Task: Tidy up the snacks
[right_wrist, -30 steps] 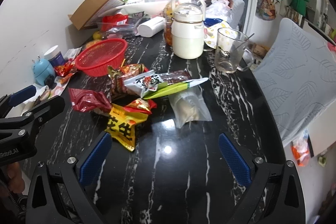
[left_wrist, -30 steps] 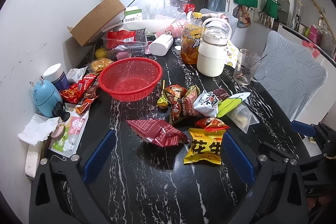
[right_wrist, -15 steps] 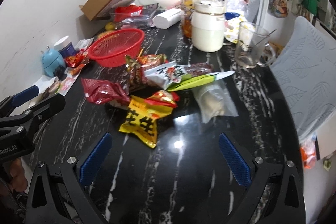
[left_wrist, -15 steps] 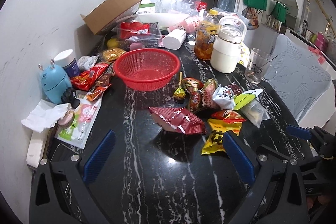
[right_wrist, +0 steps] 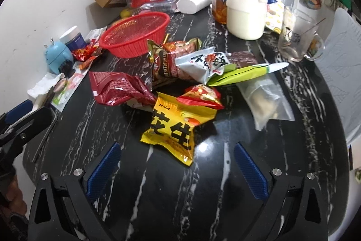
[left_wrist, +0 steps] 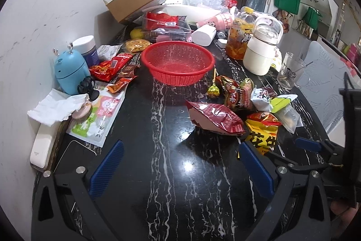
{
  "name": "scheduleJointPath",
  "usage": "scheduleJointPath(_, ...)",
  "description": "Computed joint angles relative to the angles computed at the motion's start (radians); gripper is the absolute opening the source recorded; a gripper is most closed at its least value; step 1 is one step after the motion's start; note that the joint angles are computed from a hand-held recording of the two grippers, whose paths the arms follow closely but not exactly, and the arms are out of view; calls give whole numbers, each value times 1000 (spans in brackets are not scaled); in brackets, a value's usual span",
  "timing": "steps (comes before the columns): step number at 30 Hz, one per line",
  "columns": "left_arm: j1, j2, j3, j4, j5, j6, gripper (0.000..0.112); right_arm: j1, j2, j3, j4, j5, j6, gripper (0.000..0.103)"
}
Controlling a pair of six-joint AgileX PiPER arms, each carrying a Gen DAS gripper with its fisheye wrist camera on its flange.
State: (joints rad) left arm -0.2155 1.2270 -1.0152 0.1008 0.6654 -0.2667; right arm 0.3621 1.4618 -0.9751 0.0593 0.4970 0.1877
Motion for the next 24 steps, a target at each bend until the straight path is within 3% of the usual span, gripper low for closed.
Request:
scheduleJointPath(10, 45, 53, -46, -60, -13, 70, 103, -17, 129, -95, 40, -7, -40, 89)
scheduleJointPath(16, 44, 126, -119, -70, -15, 106, 103, -35, 185, -132, 76, 7, -70, 76)
scheduleJointPath(19, 50, 173, -168, -131, -14, 181, 103, -75, 197, -128, 228, 19, -208, 68)
scheduleJointPath(24, 67, 271, -264, -314, 2, 364, 103, -112, 184, -113, 354, 38, -344, 53)
